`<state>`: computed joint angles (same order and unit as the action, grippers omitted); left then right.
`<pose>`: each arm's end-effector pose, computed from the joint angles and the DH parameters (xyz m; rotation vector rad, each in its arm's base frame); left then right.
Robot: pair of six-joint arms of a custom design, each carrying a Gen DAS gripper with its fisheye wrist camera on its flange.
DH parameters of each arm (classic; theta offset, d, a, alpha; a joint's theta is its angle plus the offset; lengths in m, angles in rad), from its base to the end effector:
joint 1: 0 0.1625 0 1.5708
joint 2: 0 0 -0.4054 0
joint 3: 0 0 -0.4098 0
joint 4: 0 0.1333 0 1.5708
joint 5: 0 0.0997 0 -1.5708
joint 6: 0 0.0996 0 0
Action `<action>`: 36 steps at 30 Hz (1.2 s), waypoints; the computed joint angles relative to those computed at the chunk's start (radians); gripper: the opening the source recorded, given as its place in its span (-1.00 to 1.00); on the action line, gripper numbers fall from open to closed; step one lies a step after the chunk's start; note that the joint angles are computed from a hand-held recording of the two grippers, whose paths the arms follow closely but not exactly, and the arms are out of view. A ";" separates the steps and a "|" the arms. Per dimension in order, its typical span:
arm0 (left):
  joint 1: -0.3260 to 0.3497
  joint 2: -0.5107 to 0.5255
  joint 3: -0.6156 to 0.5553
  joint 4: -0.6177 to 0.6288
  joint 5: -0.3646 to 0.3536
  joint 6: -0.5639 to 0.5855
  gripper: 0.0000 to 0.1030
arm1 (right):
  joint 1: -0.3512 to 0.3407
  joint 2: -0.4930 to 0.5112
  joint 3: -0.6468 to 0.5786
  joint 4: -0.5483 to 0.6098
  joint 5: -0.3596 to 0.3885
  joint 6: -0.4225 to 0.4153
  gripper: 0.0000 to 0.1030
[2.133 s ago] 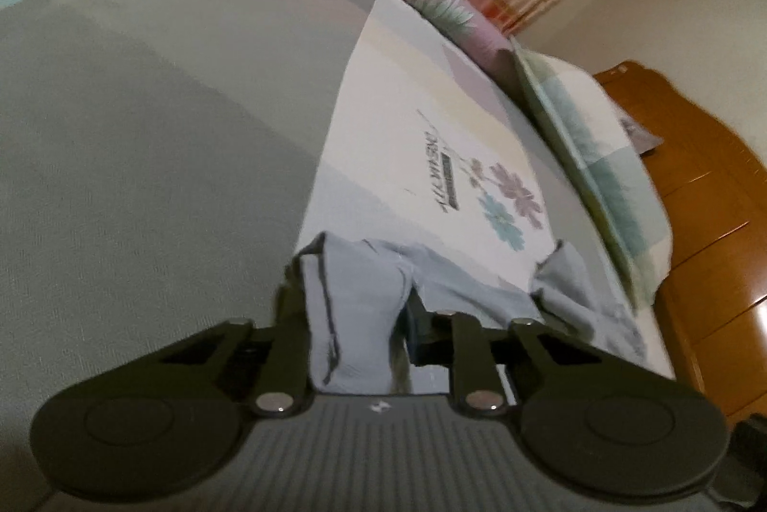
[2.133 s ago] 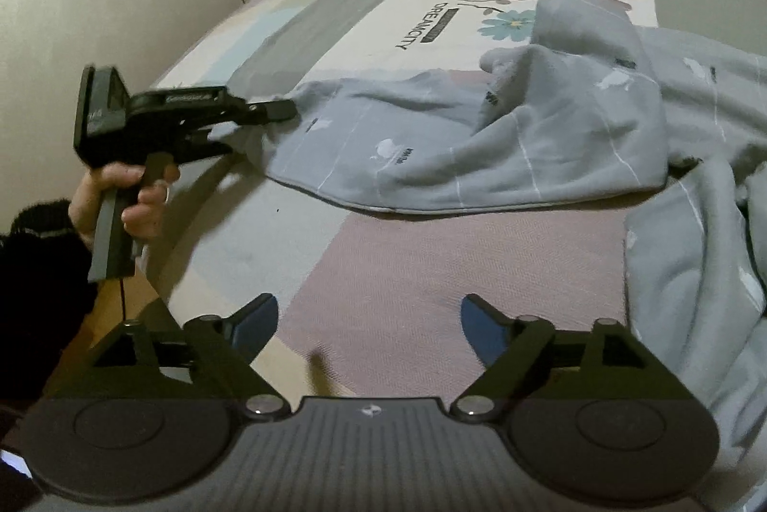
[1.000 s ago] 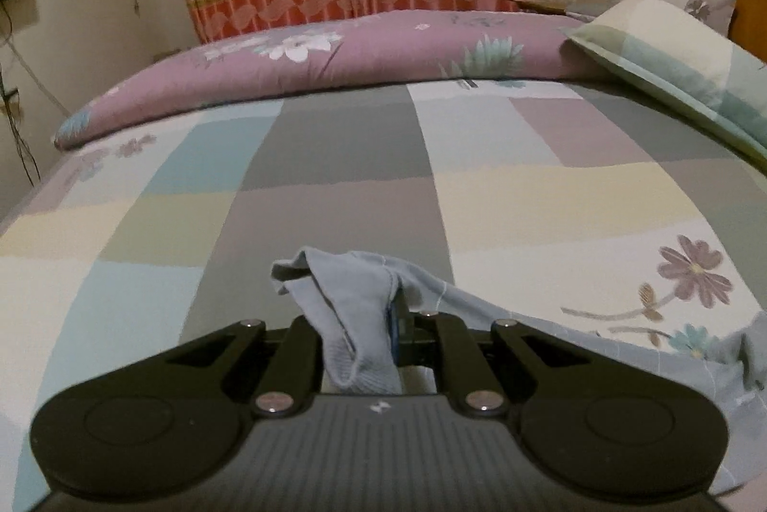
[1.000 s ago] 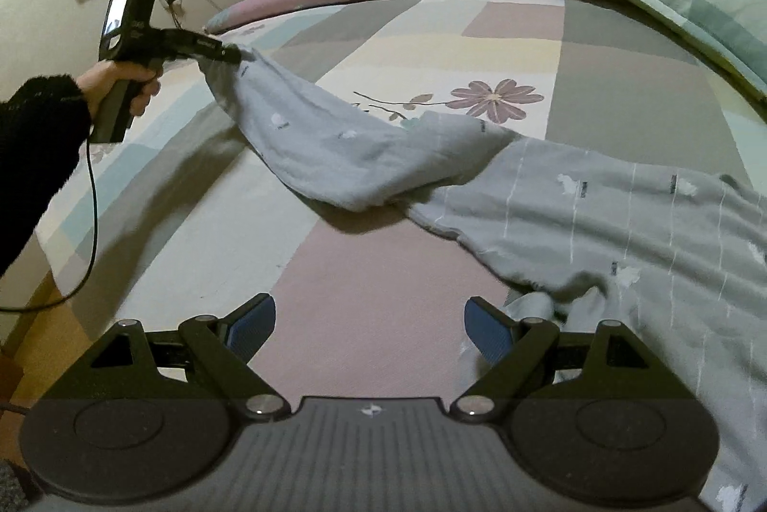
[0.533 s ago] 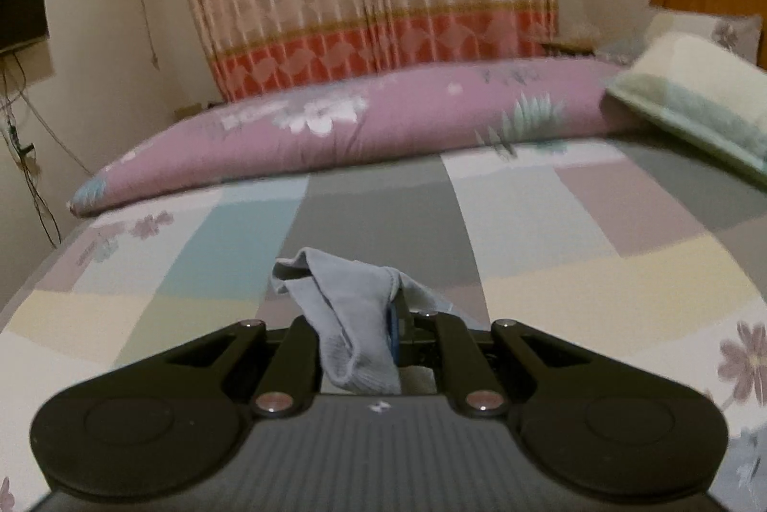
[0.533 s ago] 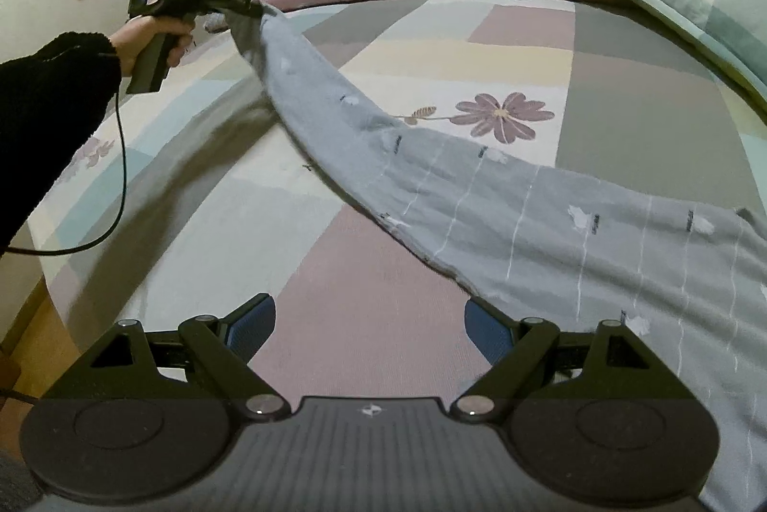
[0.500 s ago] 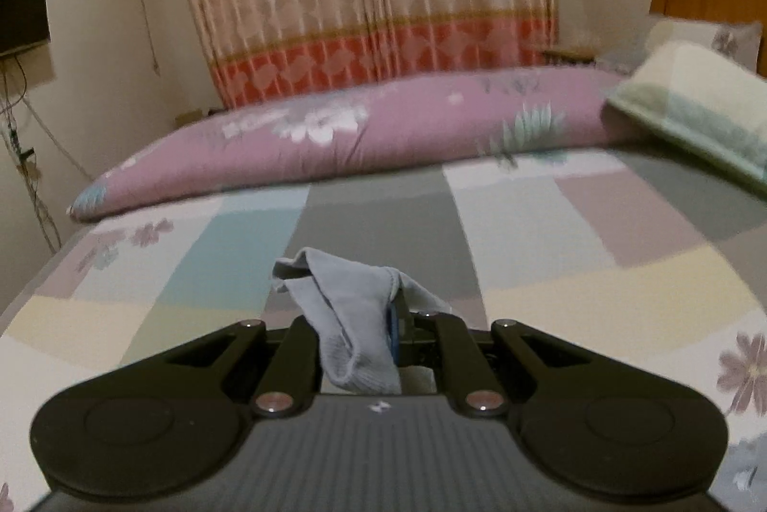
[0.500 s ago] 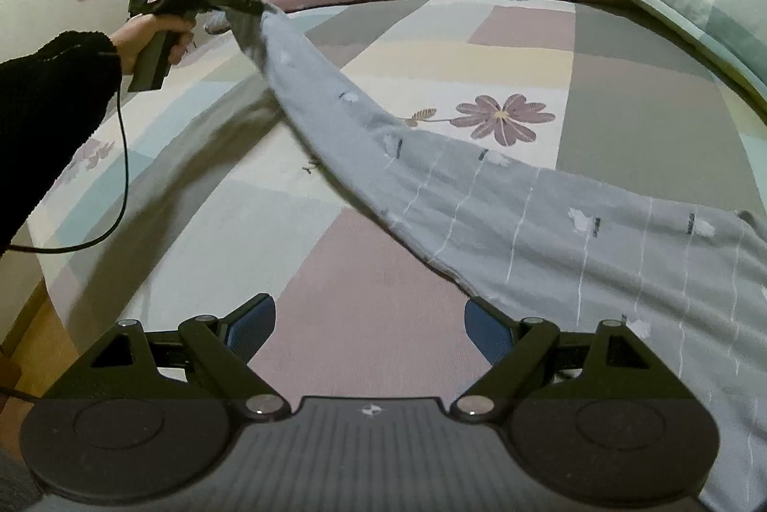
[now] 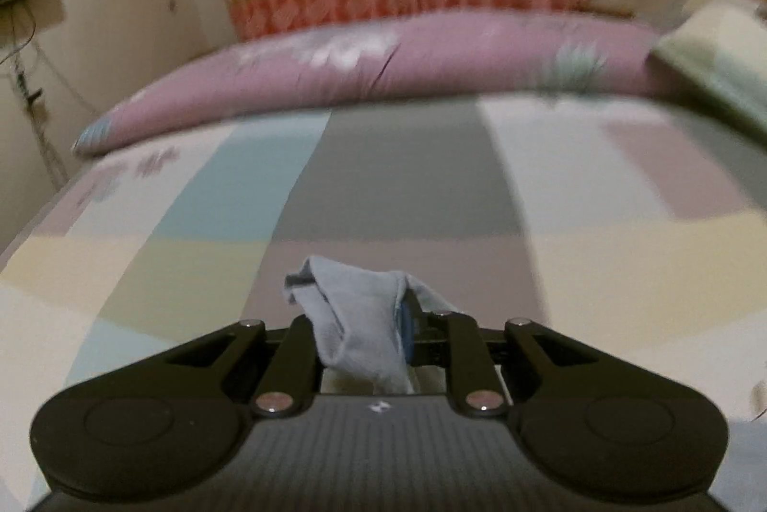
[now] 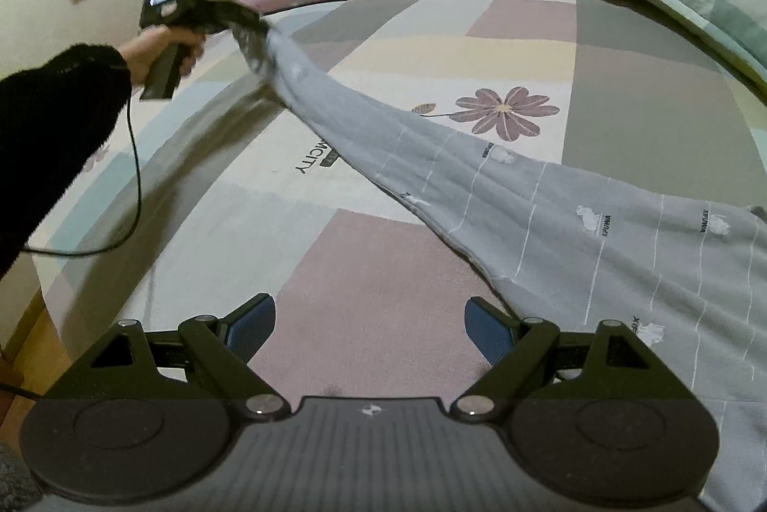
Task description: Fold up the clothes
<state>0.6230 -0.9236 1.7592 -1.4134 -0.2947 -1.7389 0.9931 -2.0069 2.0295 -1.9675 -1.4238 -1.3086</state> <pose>-0.3129 -0.5063 0.0827 -0.0251 1.8479 -1.0294 -0.0767 -0.3884 0.4654 1.0681 -2.6789 0.4924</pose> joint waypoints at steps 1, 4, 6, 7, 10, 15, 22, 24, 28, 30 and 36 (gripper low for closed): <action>0.007 -0.002 -0.001 0.008 -0.022 -0.018 -0.66 | 0.001 0.002 0.000 -0.001 -0.002 0.001 0.74; 0.015 -0.012 -0.001 0.064 -0.056 -0.106 -0.58 | 0.004 0.006 0.000 -0.005 -0.007 0.002 0.74; 0.013 -0.019 0.000 0.120 -0.057 -0.177 -0.42 | 0.009 0.010 0.000 -0.008 -0.012 0.005 0.74; 0.012 -0.022 -0.002 0.146 -0.060 -0.211 -0.37 | 0.011 0.012 0.001 -0.011 -0.013 0.007 0.74; 0.011 -0.048 0.014 0.114 -0.070 -0.233 -0.29 | 0.020 0.016 0.006 -0.015 -0.020 0.009 0.74; 0.020 -0.089 0.052 -0.006 -0.092 -0.170 -0.24 | 0.028 0.016 0.011 -0.009 -0.029 0.003 0.74; 0.024 -0.153 0.102 -0.159 -0.179 -0.018 -0.09 | 0.033 0.020 0.001 -0.006 -0.036 0.014 0.74; 0.030 -0.168 0.100 -0.165 -0.225 0.013 -0.08 | 0.034 0.019 0.004 -0.007 -0.040 0.017 0.74; 0.020 -0.148 0.047 0.032 -0.257 -0.106 -0.08 | 0.035 0.009 0.011 -0.001 -0.037 0.017 0.74; 0.008 -0.144 0.049 0.052 -0.259 -0.128 -0.07 | 0.036 -0.001 0.015 0.004 -0.034 0.009 0.74; -0.048 -0.086 0.018 0.068 -0.265 -0.097 -0.06 | 0.021 -0.053 0.017 0.040 0.000 -0.012 0.74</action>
